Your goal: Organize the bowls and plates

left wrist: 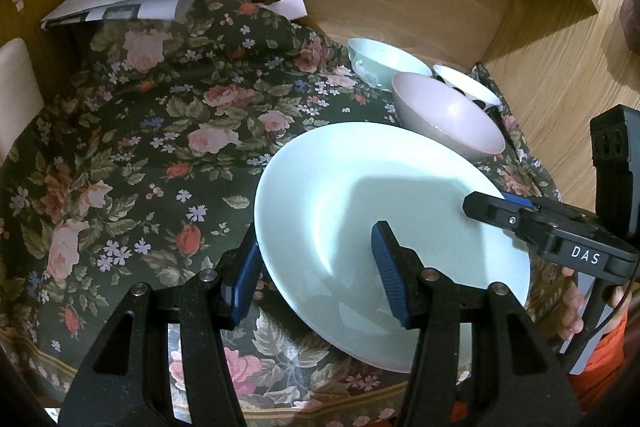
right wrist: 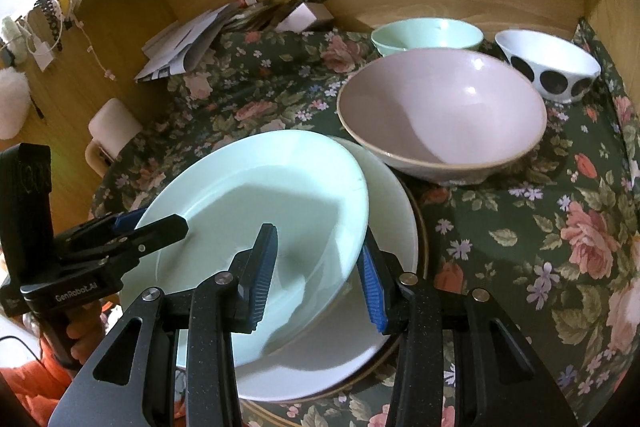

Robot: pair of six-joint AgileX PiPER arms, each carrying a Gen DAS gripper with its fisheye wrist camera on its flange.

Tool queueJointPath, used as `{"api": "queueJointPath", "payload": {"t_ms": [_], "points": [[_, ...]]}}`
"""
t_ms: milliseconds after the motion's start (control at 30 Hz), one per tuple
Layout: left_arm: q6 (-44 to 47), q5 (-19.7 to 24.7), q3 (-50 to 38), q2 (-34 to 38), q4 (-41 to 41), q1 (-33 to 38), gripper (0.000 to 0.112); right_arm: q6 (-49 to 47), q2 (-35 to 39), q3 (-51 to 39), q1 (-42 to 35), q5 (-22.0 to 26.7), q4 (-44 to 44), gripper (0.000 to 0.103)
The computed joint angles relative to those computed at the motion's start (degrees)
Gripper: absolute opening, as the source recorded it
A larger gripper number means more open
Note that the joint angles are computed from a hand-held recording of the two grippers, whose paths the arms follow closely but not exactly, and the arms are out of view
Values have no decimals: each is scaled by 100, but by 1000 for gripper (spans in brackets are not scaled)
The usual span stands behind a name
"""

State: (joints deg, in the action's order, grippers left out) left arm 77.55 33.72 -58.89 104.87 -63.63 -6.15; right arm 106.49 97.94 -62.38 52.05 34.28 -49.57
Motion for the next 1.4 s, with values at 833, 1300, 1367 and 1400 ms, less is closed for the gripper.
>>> {"api": "queueJointPath", "payload": {"t_ms": [833,1300,1367,1400], "points": [[729,-603,187,-31,-364,-335,56,-40,-57,58,158,291,165,39],[1049,-522,87,-286,-855,-436,79,331,-344,23,598,1452,-214,51],[1102,-627,54,-319,-957,-517,80,347,-389,-3,649,1635,-286,52],[1143,-682,40,-334,-1026,-555,80,384,-431,0,675,1738,-339,53]]}}
